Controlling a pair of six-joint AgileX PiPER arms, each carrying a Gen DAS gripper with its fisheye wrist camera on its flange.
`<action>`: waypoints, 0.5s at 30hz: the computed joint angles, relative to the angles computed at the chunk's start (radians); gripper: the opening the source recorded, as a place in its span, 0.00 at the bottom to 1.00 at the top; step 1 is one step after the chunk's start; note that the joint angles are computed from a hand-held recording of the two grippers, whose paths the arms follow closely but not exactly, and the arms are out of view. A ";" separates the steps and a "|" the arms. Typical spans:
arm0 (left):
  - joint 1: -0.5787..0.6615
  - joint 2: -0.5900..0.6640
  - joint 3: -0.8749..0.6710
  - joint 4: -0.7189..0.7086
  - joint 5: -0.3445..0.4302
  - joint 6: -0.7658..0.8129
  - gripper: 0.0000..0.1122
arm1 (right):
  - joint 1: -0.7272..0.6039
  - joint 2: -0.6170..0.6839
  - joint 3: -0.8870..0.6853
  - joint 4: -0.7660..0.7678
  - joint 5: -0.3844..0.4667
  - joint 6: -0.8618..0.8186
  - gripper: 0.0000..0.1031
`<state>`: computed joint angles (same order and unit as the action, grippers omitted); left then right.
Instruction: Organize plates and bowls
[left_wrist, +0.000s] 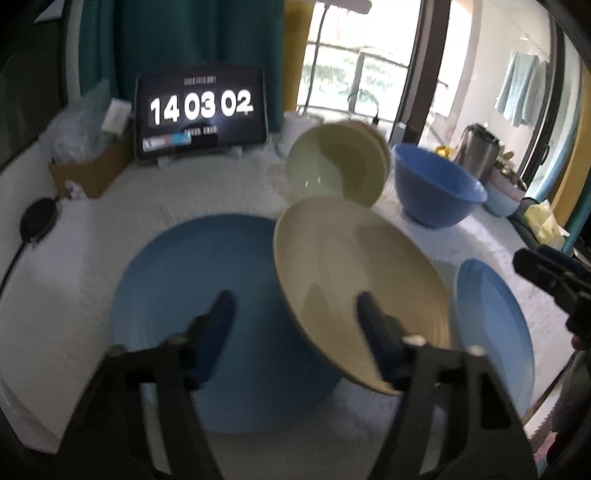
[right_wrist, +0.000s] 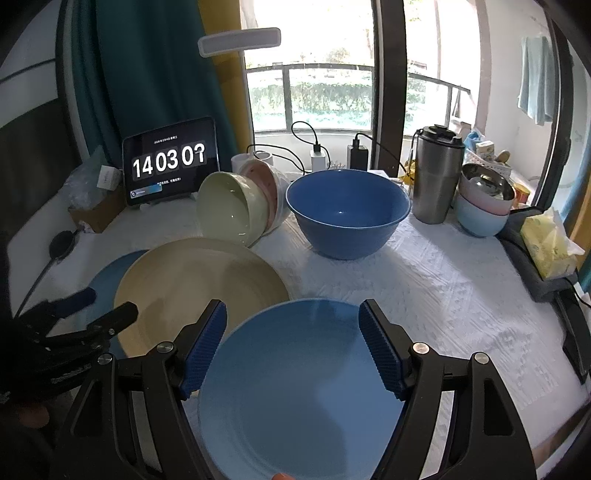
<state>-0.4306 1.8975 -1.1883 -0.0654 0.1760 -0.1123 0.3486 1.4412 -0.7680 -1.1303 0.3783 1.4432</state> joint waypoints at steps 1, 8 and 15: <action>0.005 0.018 -0.022 -0.030 0.023 0.024 0.44 | -0.005 0.011 -0.009 0.004 -0.005 -0.006 0.75; 0.019 0.065 -0.069 -0.254 0.062 0.245 0.22 | -0.041 0.055 -0.038 0.041 -0.036 -0.049 0.75; 0.049 0.045 -0.062 -0.421 0.056 0.391 0.08 | -0.053 0.086 -0.063 0.078 -0.046 -0.090 0.75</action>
<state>-0.3811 1.9423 -1.2505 -0.4868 0.2323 0.2787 0.2958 1.5275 -0.8314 -1.0520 0.3326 1.3536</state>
